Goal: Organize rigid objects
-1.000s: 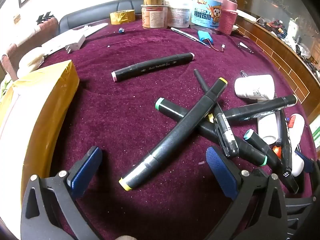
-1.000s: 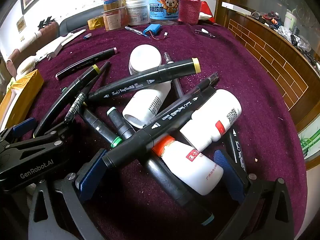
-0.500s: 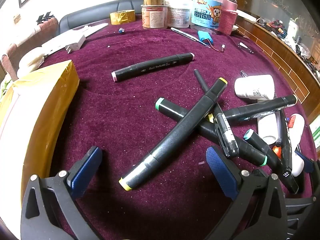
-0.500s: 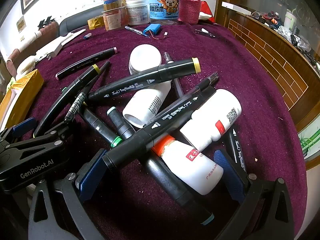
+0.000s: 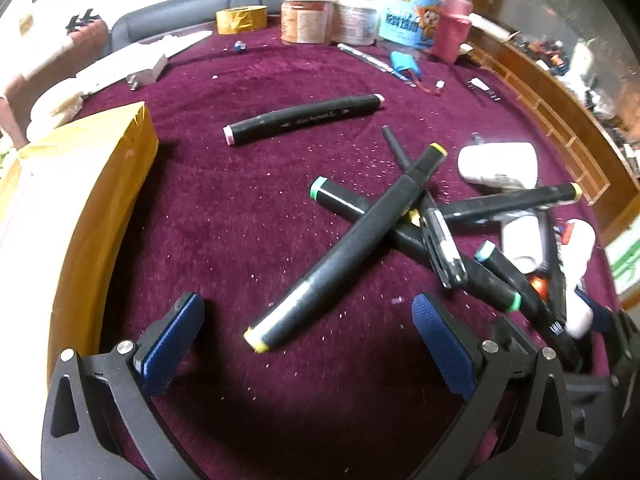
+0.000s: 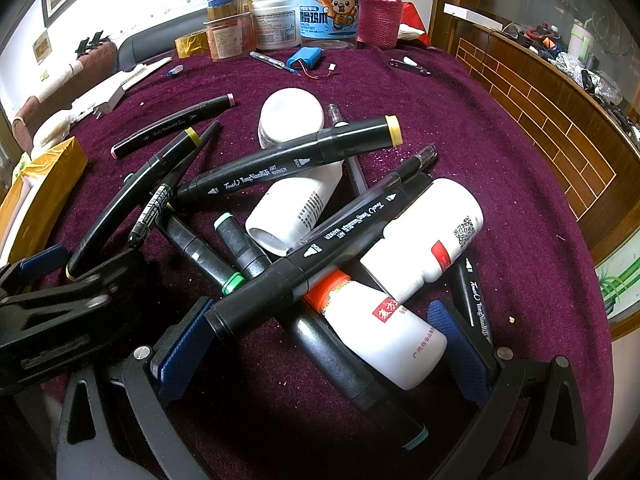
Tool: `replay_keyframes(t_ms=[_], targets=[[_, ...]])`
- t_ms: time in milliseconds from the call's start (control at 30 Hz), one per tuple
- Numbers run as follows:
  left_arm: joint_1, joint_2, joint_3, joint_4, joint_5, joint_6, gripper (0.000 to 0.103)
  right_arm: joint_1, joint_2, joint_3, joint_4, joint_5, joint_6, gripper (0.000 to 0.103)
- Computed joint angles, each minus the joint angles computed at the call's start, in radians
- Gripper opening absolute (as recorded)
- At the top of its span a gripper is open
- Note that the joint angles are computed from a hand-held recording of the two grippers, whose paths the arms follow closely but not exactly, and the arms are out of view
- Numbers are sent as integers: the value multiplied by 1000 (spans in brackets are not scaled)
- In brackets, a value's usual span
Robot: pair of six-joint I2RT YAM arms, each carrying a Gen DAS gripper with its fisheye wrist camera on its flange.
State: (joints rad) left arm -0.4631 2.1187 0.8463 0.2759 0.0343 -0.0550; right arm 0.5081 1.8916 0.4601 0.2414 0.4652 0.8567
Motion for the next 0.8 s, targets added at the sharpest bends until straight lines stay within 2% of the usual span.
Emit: replay_keyframes(t_ms=[67,133,300,433,500,567,667,700,767,800], targets=[[27,-12,-35,42,52,24,103,-13,-9,-21,33,-19,-36,102],[25,-21,-39,34,59,35,103,-15,-12,-28,44,-33,-55,102],[8,-17,-23,15,21,32,103,-29,-27,28,-88,-69,-34,102],[9,-12,-11,4,19,41,103,-26,-34,34,-111,-75,-30,101],[24,-28,-19,-10,52,66,91,-25,-49,28,-126,-90,-5,99],[62,-88,-61,-13,121,74,91,13,-120,-14,-159,-70,60,94],[142,-253,-176,45,205,89,91,135,-289,-80,-271,78,169,94],[169,-319,-218,72,220,99,92,194,-363,-93,-345,160,229,94],[237,-469,-301,135,270,114,95,350,-516,-96,-568,412,432,95],[273,-527,-336,176,298,117,103,400,-546,-91,-644,497,514,95]])
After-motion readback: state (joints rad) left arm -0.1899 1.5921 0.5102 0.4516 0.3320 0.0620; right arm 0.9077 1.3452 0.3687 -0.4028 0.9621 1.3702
